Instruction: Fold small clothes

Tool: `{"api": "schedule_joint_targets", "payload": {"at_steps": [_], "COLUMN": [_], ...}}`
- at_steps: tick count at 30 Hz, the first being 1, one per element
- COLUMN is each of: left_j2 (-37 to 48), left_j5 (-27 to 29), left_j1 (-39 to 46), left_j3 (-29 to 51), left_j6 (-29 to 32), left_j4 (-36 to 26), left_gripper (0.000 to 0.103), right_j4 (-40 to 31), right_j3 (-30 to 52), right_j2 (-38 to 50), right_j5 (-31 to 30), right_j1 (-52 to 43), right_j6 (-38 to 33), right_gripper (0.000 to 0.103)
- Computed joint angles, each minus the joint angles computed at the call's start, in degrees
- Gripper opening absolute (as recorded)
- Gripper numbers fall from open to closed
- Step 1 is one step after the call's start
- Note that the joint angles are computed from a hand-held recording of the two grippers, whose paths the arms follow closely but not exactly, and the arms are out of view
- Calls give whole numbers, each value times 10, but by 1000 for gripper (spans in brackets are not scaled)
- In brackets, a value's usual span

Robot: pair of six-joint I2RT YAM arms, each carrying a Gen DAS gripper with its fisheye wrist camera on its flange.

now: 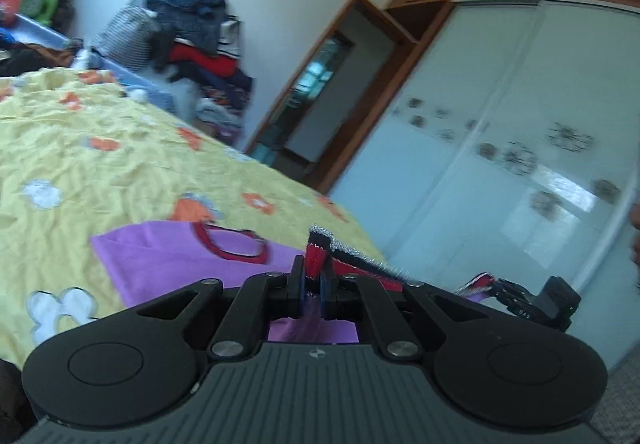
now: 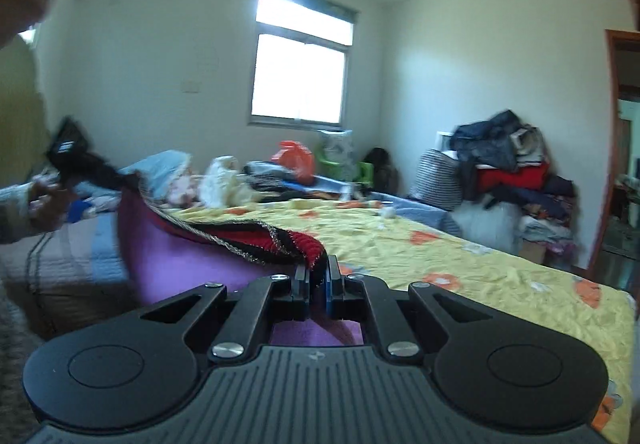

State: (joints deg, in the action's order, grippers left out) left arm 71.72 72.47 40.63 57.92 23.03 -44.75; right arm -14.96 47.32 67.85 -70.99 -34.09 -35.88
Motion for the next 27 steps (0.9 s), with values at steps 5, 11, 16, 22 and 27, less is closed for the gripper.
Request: {"api": "schedule_joint_targets", "payload": {"at_steps": [5, 11, 16, 22, 27], "left_j2": [165, 436, 471, 428, 489], "left_j5": [-123, -257, -260, -319, -328], "left_j1": [-88, -146, -172, -227, -258], "left_j3": [57, 273, 328, 273, 341], "left_j6": [-163, -273, -222, -136, -133], "left_j4": [201, 243, 152, 128, 74], "left_gripper": [3, 0, 2, 46, 79], "right_j4": [53, -52, -125, -92, -91], "right_j3": [206, 512, 568, 507, 496], "right_j2": [300, 592, 624, 600, 599], "right_j5": [165, 273, 306, 283, 251], "right_j1": [131, 210, 238, 227, 214], "right_j6": [56, 85, 51, 67, 86], "right_gripper": [6, 6, 10, 13, 23]}}
